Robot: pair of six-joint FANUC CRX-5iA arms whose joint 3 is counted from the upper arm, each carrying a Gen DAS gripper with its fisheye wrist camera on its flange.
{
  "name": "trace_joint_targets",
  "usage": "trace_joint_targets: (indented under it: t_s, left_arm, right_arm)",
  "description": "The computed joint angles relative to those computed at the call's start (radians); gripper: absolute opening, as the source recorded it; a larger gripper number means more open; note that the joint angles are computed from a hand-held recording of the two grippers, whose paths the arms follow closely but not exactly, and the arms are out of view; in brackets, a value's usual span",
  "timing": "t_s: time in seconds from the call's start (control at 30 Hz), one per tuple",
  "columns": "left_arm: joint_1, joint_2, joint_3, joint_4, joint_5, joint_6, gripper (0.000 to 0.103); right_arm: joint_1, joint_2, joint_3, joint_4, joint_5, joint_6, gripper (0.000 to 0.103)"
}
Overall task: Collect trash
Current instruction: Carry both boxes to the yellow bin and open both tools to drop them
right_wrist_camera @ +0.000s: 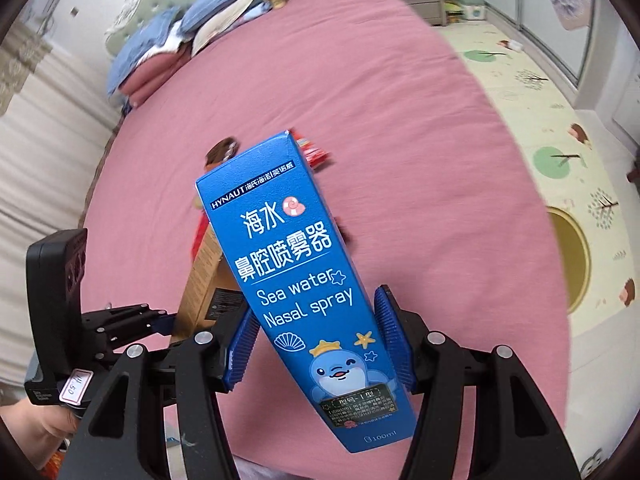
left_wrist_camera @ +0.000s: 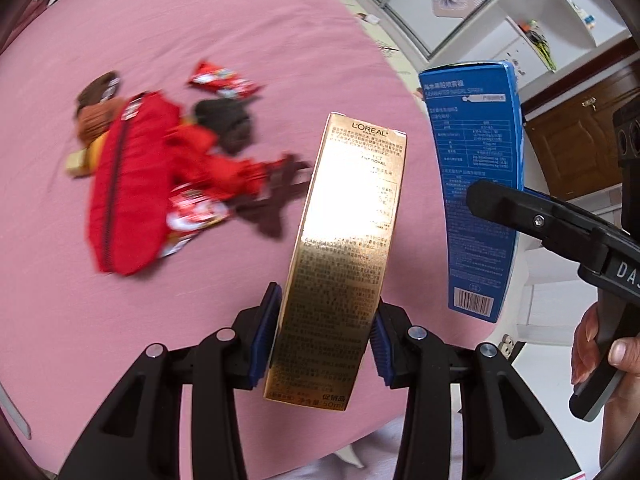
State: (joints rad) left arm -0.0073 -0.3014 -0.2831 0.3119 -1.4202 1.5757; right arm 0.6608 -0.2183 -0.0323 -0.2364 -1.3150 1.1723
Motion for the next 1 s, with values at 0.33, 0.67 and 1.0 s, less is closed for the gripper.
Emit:
trace_joint_targets:
  t_s: [0.33, 0.67, 1.0]
  left_arm:
    - [-0.307, 0.288, 0.233, -0.005, 0.109, 0.195, 0.042]
    - [-0.447, 0.561, 0.480, 0.015, 0.115, 0.245, 0.042]
    - [-0.516, 0.816, 0.738, 0.058, 0.091, 0.213, 0.042]
  right_arm:
    - [-0.378, 0.011, 0.040, -0.092, -0.105, 0.218, 0.056]
    - [-0.680, 0.117, 0.104, -0.152, -0.148, 0.374, 0.056]
    - [-0.842, 0.247, 0.155, -0.147, -0.151, 0.413, 0.056]
